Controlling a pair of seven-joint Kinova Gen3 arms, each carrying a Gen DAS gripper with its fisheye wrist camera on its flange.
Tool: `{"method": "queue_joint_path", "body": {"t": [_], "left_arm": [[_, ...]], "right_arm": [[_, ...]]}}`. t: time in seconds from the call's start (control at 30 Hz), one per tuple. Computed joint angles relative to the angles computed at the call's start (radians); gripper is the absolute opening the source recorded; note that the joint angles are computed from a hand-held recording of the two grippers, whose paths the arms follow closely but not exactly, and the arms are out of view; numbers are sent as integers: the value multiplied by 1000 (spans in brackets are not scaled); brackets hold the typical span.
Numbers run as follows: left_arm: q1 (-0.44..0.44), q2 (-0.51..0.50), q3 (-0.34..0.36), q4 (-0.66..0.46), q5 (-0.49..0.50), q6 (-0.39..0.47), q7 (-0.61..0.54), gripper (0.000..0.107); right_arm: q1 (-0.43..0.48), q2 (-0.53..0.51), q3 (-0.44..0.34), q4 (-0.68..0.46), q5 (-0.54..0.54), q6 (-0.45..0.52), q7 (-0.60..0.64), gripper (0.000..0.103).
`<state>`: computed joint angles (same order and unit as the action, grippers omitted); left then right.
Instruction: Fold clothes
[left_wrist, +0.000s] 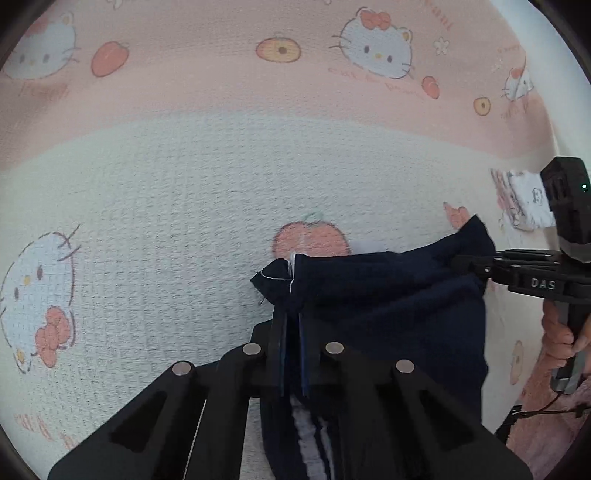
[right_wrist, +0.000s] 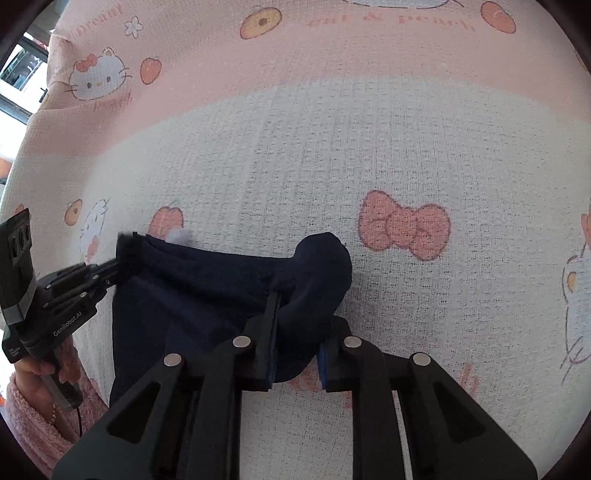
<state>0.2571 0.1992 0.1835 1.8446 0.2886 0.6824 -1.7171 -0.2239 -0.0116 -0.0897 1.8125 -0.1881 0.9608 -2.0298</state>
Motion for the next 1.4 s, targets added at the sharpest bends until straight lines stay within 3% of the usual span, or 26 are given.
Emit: {"method": "queue_joint_path", "body": {"t": [0.1, 0.2, 0.33, 0.4, 0.43, 0.5, 0.57, 0.67, 0.77, 0.83, 0.97, 1.1, 1.3, 1.37, 1.4], "left_arm": [[-4, -6, 8, -23, 46, -7, -57, 5], [-26, 29, 15, -73, 88, -18, -75, 5], [19, 134, -16, -186, -8, 31, 34, 12], [21, 162, -10, -226, -49, 57, 75, 15], [45, 159, -33, -229, -66, 53, 102, 22], [49, 102, -48, -201, -67, 38, 128, 33], [-8, 33, -17, -136, -9, 15, 107, 33], [-22, -39, -5, -60, 18, 54, 76, 33], [30, -91, 9, 5, 2, 84, 112, 31], [60, -131, 10, 62, 21, 65, 124, 18], [101, -136, 6, 89, 46, 95, 166, 11], [51, -209, -17, 158, 202, 148, 96, 12], [31, -209, -32, 186, 285, 205, 49, 12], [32, -214, -30, 192, 305, 204, 48, 17], [33, -215, -30, 195, 311, 203, 52, 26]], "right_arm": [[26, -35, -34, -31, 92, 14, -46, 7], [38, -40, 17, -66, 95, 4, -15, 8], [93, 93, 67, -129, -6, 40, 89, 27], [95, 128, 69, -136, 8, 52, 77, 27], [117, 118, 42, -138, 13, 47, 62, 27], [139, 54, 2, -99, 50, -10, 31, 32], [130, -19, -21, -65, 109, -34, -49, 43], [108, -76, -67, -55, 162, 41, -118, 44], [12, -134, -21, 0, 78, 79, -49, 44], [-18, -156, -46, 41, 31, 93, -31, 43], [-78, -156, -112, 105, 5, 96, -76, 43], [-103, -200, -156, 145, 48, 98, -183, 43], [-115, -195, -127, 156, 42, 123, -169, 43], [-117, -218, -132, 156, 55, 122, -192, 43], [-114, -230, -130, 162, 49, 116, -190, 43]]}}
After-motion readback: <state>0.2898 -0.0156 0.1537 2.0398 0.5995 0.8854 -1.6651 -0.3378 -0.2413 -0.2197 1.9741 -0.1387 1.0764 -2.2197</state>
